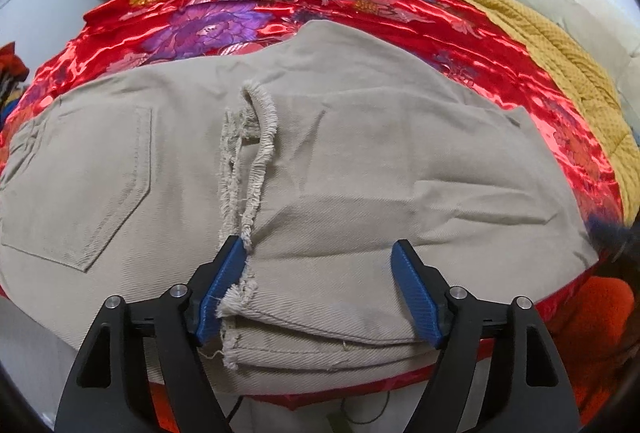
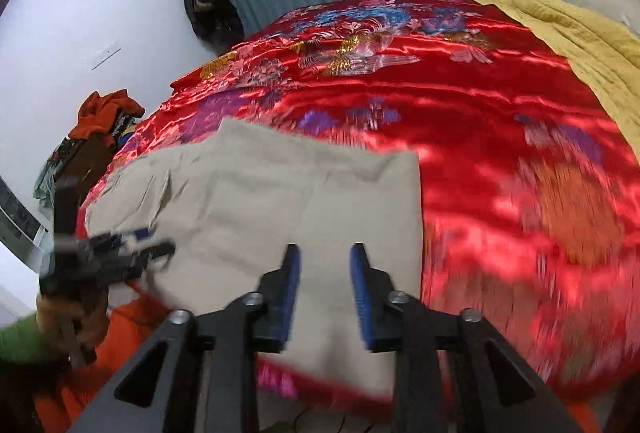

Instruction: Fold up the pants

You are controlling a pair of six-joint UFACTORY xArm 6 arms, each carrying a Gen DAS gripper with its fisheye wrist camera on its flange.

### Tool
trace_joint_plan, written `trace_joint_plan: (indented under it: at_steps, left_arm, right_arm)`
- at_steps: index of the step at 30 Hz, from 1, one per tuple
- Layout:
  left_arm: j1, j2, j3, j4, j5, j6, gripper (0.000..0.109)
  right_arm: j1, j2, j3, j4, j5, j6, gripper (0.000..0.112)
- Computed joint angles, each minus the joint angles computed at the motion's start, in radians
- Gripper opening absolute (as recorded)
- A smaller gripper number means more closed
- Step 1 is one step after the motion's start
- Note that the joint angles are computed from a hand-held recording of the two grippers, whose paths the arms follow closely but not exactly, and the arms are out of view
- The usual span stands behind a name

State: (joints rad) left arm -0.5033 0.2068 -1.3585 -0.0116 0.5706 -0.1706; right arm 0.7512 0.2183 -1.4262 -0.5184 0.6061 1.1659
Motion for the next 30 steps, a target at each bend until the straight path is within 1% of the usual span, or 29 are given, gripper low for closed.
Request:
trace_joint_plan:
  at_steps: [1,2,3,4,7,8,12,15,30]
  left_arm:
    - [-0.001,0.003,-0.003,-0.004,0.004,0.004,0.080]
    - [-0.003,0.006,-0.008,-0.003,0.010,0.004,0.081]
    - [-0.003,0.007,-0.009,0.002,0.009,0.002,0.081]
    - [-0.004,0.008,-0.008,0.004,0.008,0.005,0.081]
    - [-0.002,0.005,-0.001,-0.017,-0.001,0.018,0.081]
    - [-0.002,0.006,0.001,-0.023,-0.004,0.020,0.082]
    - [-0.011,0.011,0.002,0.007,-0.009,0.012,0.087]
    - [-0.016,0.014,0.002,0.033,-0.012,0.001,0.088]
    - [-0.017,0.018,0.002,0.057,-0.012,-0.005,0.091]
  right_arm:
    - [0.007,0.024,0.007,0.052,0.009,-0.017,0.042]
    - [0.012,0.036,0.010,0.122,0.038,-0.055,0.042]
    - [0.014,0.060,0.009,0.151,0.047,-0.062,0.043]
    - [0.014,0.071,-0.004,0.138,0.051,-0.060,0.043]
    - [0.016,0.115,-0.082,0.136,0.121,-0.110,0.043]
    - [0.016,0.116,-0.082,0.133,0.120,-0.105,0.043]
    - [0.010,0.094,-0.023,0.089,0.044,-0.058,0.043]
    - [0.009,0.093,-0.015,0.080,0.033,-0.061,0.043]
    - [0.019,0.082,0.016,0.009,0.012,-0.039,0.044]
